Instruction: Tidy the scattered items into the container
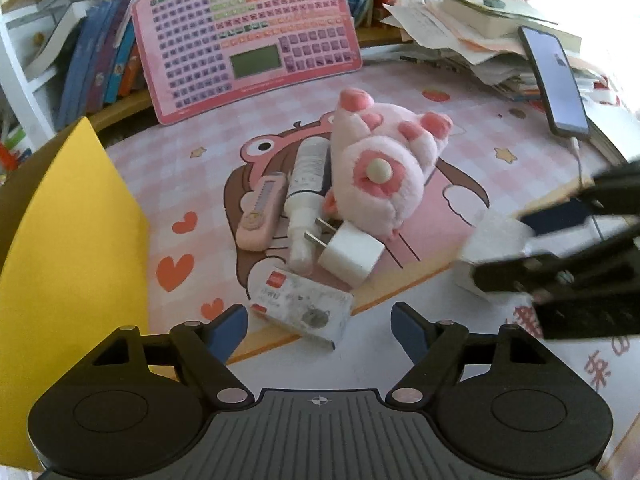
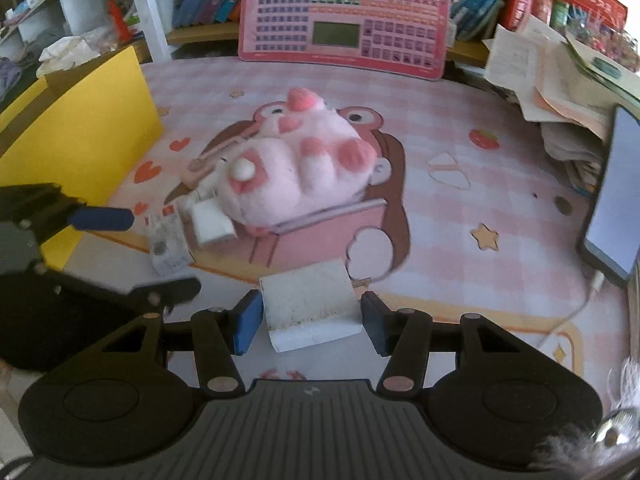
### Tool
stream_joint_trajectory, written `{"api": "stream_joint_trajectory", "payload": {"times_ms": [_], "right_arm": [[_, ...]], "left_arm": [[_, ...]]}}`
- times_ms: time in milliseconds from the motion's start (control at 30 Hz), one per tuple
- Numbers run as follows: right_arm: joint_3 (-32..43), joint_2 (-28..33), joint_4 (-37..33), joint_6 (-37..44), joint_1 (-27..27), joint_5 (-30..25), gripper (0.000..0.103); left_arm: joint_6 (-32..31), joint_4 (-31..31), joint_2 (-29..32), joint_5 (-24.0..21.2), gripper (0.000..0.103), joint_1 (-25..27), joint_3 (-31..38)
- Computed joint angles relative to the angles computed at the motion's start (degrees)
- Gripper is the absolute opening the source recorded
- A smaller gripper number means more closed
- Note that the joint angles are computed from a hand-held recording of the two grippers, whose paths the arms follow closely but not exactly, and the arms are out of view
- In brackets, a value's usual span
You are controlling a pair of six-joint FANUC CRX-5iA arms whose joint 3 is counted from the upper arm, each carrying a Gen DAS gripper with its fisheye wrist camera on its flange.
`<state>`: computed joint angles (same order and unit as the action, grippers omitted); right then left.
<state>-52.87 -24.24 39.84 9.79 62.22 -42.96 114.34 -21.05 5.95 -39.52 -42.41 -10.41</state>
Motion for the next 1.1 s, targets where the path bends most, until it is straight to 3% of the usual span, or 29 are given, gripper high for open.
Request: {"api": "stream_joint_trajectory", "payload": {"times_ms": [200,300,433,600,800,1100], "right_arm": [[-1.08,-1.71,-0.28,-1.48,1.25,-0.93,0.051],[-0.83,-1.24,-0.27,-0.88,1.17,-1.07,0.051],[-0.88,-1.18,-0.57,-1.02,0.97,-0.88,0.053],[-0.56,0.18,-1.14,-0.58,0.34,-0.37,0.052],[-1.07,-0.3,0.34,-2.58,1.56,-1.63,0.05],[-1.51,-4.95,-0.35,-7.33,8.11,-5.37,0.05]], "left_arm": [[2.86,-0.34,1.09,-0.06,0.076,1.24,0.57],[2.59,1.92,0.82,2.09,0.072,2.54,-0.75],[1.64,3.11,0.13,4.44,0.061,3.2,-2.28],[2.13,3.45,-0.11,3.51,0.06,3.13,-2.12],[-0.49,6.41,-3.7,5.64,0.06,3.32,-5.12],[-4.0,9.6,-9.76,5.85,0.06,2.73,-9.49]]}}
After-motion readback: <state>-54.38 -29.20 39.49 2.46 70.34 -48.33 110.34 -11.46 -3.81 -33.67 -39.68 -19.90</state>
